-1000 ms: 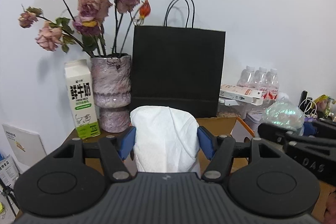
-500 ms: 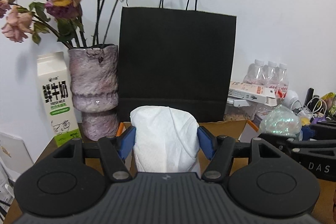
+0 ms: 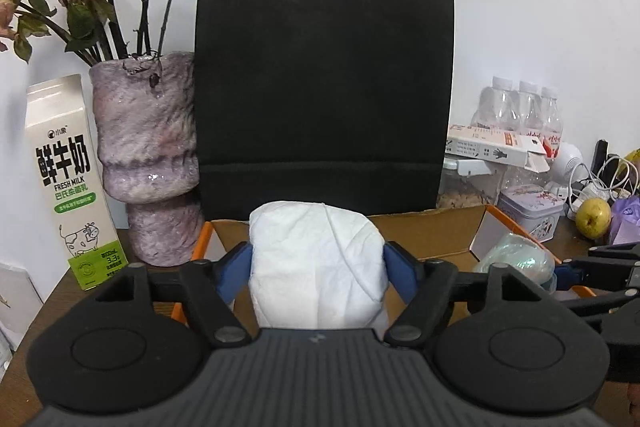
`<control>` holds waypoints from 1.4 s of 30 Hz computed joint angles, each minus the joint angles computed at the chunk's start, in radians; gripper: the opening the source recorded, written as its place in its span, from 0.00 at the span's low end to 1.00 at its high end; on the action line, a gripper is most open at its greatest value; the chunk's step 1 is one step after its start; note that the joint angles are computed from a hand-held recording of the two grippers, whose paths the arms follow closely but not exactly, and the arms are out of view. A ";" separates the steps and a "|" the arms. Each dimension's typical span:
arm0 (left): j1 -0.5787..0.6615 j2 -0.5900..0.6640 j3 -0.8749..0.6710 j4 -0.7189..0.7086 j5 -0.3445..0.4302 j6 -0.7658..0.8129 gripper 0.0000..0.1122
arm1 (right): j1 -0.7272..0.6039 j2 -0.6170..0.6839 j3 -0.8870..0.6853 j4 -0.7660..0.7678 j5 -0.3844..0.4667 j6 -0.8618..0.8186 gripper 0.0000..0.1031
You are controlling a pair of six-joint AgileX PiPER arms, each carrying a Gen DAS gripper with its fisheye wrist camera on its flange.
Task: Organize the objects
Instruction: 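Open both tools to drop the tissue and cup into the red box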
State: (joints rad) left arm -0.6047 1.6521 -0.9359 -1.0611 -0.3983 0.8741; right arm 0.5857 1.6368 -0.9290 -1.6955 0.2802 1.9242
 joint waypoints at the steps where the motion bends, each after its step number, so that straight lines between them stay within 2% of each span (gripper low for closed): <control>1: 0.002 0.003 -0.001 0.005 0.004 -0.005 0.74 | 0.005 0.010 -0.003 0.007 0.014 -0.005 0.45; 4: 0.009 -0.002 0.014 0.066 -0.002 -0.075 0.92 | 0.018 0.025 -0.004 0.016 0.055 -0.001 0.65; 6: 0.010 -0.009 0.026 0.100 -0.012 -0.114 0.92 | 0.023 0.022 0.006 -0.013 0.077 0.045 0.92; 8: 0.010 -0.012 0.027 0.095 -0.011 -0.112 0.92 | 0.026 0.020 0.014 -0.038 0.098 0.080 0.98; 15: 0.000 -0.043 0.039 0.036 -0.027 -0.068 0.92 | 0.031 0.009 0.008 0.048 0.105 -0.001 0.98; 19: -0.013 -0.094 0.067 0.037 -0.044 -0.075 0.92 | 0.065 -0.030 0.025 0.054 0.144 -0.008 0.99; 26: -0.061 -0.207 0.148 0.042 -0.131 -0.075 0.92 | 0.138 -0.117 0.065 0.042 0.224 -0.003 1.00; 34: -0.116 -0.331 0.241 -0.007 -0.182 -0.023 0.92 | 0.216 -0.212 0.134 0.046 0.301 -0.001 1.00; 42: -0.217 -0.431 0.328 -0.124 -0.242 0.082 0.92 | 0.338 -0.307 0.215 0.068 0.400 -0.016 1.00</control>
